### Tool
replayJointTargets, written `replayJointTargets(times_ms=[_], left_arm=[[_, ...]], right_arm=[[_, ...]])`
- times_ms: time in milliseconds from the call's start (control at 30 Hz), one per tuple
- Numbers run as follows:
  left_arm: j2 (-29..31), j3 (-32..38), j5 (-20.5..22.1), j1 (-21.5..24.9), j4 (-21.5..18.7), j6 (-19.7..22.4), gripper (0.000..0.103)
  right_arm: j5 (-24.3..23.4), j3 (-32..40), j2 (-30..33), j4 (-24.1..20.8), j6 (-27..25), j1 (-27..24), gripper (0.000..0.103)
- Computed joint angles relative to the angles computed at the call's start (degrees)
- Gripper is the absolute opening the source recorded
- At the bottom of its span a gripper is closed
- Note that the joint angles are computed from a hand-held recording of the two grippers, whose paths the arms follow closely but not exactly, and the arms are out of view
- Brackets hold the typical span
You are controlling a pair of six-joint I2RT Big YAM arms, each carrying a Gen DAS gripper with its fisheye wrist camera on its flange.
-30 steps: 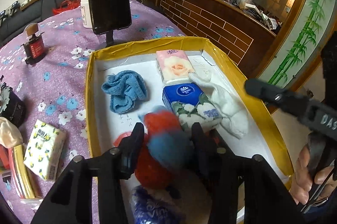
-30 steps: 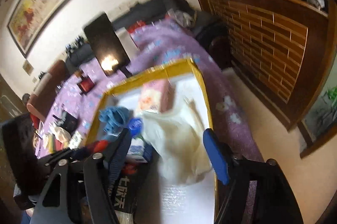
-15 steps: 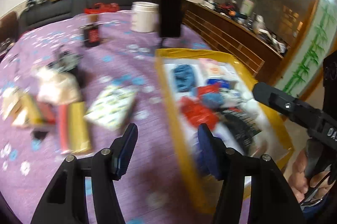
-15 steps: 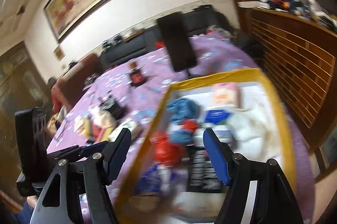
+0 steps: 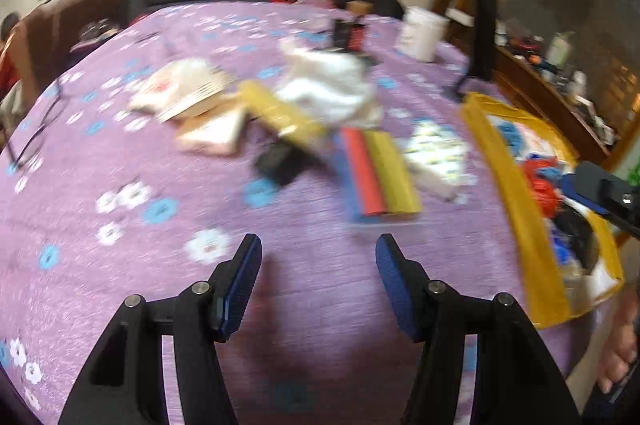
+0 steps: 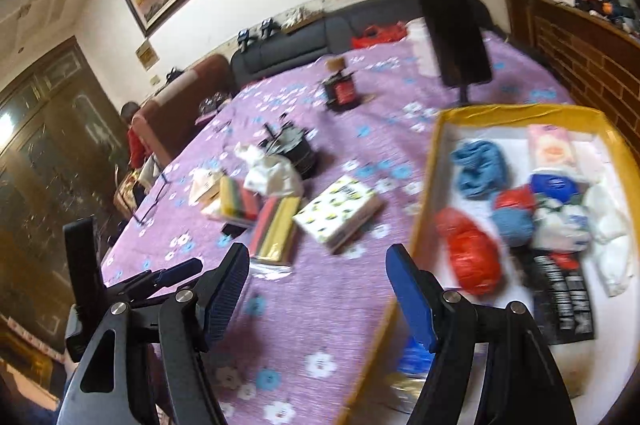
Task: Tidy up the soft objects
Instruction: 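Move both tools back from the tray toward the pile of items, then grasp the red-black-yellow strip bundle with the left tool while the right tool grasps the patterned tissue pack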
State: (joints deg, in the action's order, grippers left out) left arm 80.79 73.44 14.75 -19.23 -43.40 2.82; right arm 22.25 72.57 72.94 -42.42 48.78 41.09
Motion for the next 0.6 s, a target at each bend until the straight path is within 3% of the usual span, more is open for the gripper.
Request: replayJointTargets(times_ms=[33,100,233,300,367,433,600], left_arm=[[0.6,0.5,-0.9,0.2,-1.1,-1.0,0.059],[0.7,0.3,2.8,1.7,-1.0,-1.9,0.059],[0.6,-0.1,3.6,1.8,-0.8,-1.1,0.059],[0.4,-0.3,2.9,1.5,-0.6,-1.0,0.059],[0.2,-0.5,3.2,1.2,-0.6,-0.3,0.059],[0.2,-0.7,4.4,1.4,-0.3,-0.4,0.059],[-0.3,-1.2,6.6,2.4,0.3,-1.2,0.059]], right_arm=[[-0.7,0.9,0.9,-0.5,0.1,-0.2,0.075],[-2.9,3.3,3.4,-1.0,1.1,-1.3,0.076],[-4.2,9.5,8.9,-6.1,3.4,-3.9,0.075],[-5.0,14.7,13.3,-12.6,5.2,-5.6,0.076],[-7.1,16.5,15.3,-14.1,7.4,-6.9,0.076],[-7.1,20.3,18.7,-19.8,9.5,-7.8,0.075],[-6.6,26.5,24.8,-26.0,9.7,-8.8,0.075]])
